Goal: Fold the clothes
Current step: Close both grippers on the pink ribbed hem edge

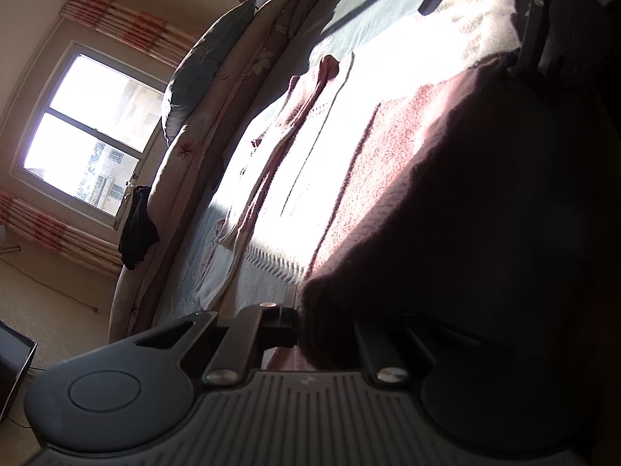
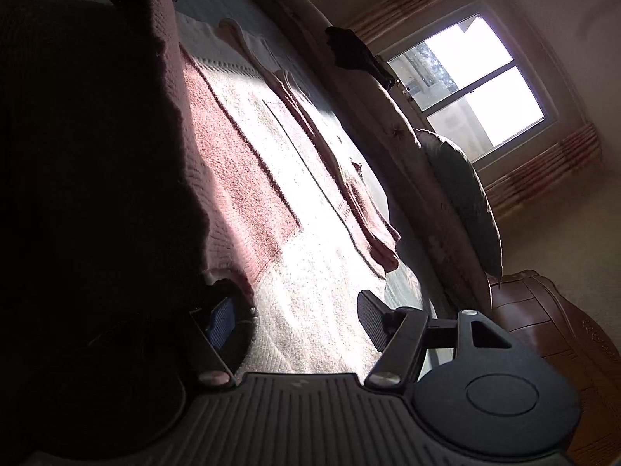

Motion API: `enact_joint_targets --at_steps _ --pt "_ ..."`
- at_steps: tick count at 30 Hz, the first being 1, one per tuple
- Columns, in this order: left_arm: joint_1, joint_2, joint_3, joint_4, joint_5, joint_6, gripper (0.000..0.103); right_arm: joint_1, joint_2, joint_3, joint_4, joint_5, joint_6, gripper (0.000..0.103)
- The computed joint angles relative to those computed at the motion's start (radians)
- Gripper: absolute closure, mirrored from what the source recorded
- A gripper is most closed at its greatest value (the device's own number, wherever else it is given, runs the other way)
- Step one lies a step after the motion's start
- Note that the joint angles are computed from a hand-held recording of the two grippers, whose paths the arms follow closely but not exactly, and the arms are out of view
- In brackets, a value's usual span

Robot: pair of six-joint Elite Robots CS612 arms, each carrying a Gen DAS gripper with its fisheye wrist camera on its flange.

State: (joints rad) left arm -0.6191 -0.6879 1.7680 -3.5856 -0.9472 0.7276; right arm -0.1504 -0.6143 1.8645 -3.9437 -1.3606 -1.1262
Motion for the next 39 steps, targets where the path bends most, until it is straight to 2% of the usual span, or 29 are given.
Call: enact_joint_targets --at_steps 5,7,11,15,20,26,28,30,33,35,39 --pt "0.004 0.003 0.000 -0.003 -0.008 -0.003 0.096 -0.014 0.021 -0.008 -0.048 -0.050 -0.078 0.032" --pt "0.005 0.004 0.000 -0.003 -0.011 -0.003 0.096 -0.023 0.029 -0.010 -0.067 -0.049 -0.112 0.032" --pt "0.007 0.002 -0.001 0.006 -0.016 -0.004 0.095 -0.031 0.028 -0.042 -0.023 -0.076 -0.147 0.032" --pt "0.007 -0.001 0.002 0.018 -0.014 0.004 0.095 -0.042 0.022 -0.061 0.030 -0.038 -0.157 0.032" --pt "0.005 -0.004 0.011 0.038 0.000 -0.001 0.094 -0.049 0.033 -0.082 0.036 0.034 -0.200 0.032" --pt "0.006 -0.002 0.012 0.062 0.000 -0.009 0.094 -0.045 0.016 -0.079 0.078 0.059 -0.250 0.034" --pt "0.006 -0.002 0.010 0.069 0.001 -0.003 0.094 -0.046 -0.003 -0.075 0.149 0.061 -0.257 0.046" --pt "0.007 -0.002 0.007 0.075 0.003 0.001 0.094 -0.049 -0.026 -0.067 0.234 0.075 -0.245 0.068" --pt "0.007 -0.002 0.002 0.088 0.005 -0.001 0.094 -0.048 -0.047 -0.062 0.317 0.076 -0.244 0.084" --pt "0.007 -0.002 -0.001 0.094 0.007 0.002 0.094 -0.045 -0.061 -0.060 0.369 0.074 -0.238 0.093" --pt "0.003 0.000 -0.005 0.107 0.022 0.024 0.095 -0.044 -0.070 -0.061 0.406 0.074 -0.220 0.095"
